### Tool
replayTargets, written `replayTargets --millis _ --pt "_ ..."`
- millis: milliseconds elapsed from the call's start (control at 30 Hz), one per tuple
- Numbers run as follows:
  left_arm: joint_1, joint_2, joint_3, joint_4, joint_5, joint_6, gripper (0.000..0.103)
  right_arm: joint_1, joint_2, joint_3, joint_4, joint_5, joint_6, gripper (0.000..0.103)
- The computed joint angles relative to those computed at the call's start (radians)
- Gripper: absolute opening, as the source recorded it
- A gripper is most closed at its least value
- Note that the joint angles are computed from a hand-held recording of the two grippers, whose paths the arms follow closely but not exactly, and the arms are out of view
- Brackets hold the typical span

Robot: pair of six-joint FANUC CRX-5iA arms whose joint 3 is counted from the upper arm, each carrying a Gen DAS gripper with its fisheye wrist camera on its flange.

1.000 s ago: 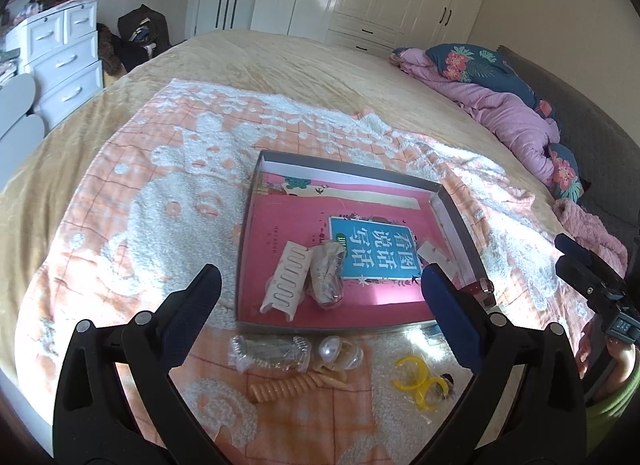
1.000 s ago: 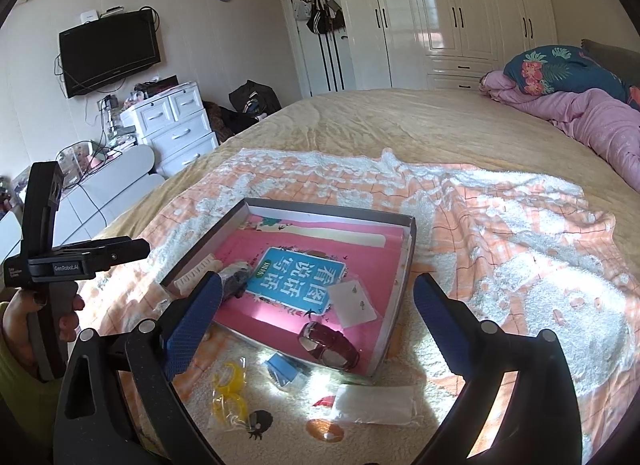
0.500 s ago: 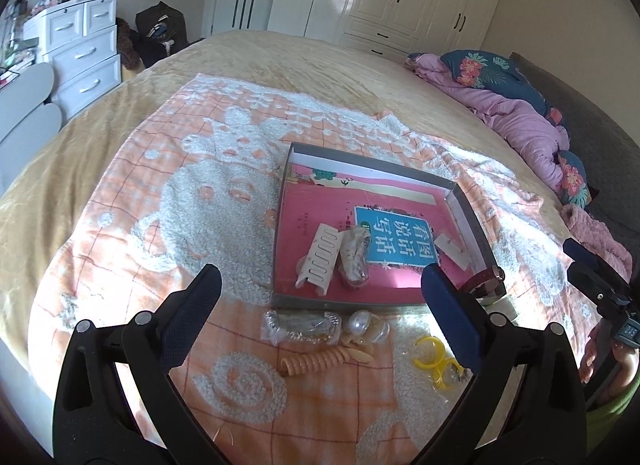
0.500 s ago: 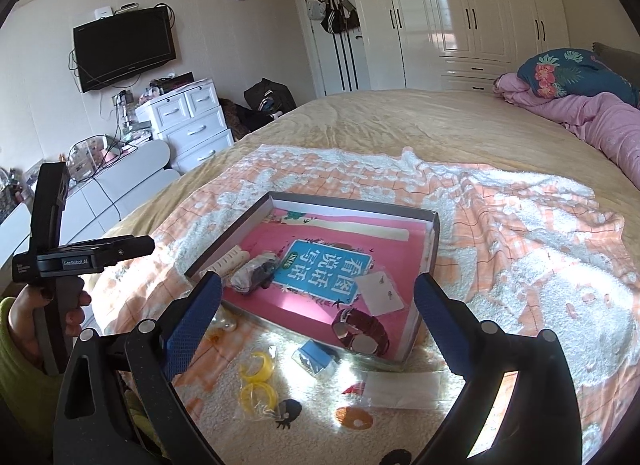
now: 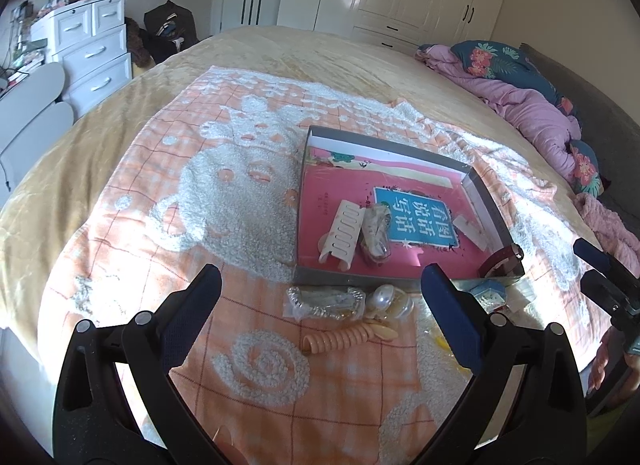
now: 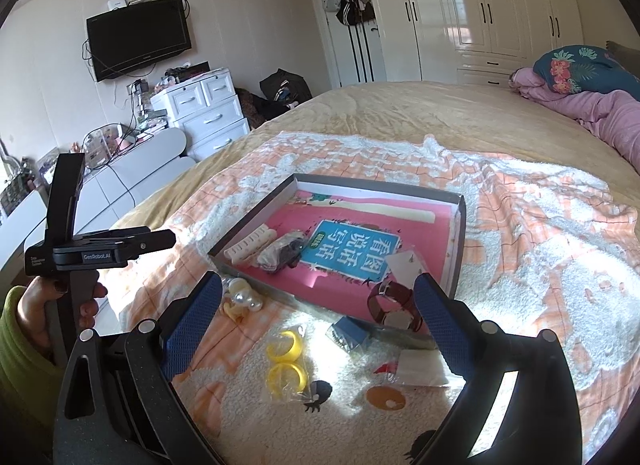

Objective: Organize jewelry
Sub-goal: 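Move both tools toward the remaining items beside the box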

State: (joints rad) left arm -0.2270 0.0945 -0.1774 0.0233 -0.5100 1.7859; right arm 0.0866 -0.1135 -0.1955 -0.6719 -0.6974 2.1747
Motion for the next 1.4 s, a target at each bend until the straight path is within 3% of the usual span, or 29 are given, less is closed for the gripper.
replayTargets --millis 667,1400 --pt "-0.036 0.015 0.017 -0.116 -0.066 0.080 0.093 0.066 -0.005 -0.060 0.045 -0.010 -0.013 0.096" --pt "-0.012 0.083 0.027 -0.113 -0.121 0.083 0.093 0.107 0.056 -0.071 0.063 -0.029 -0.021 0.096"
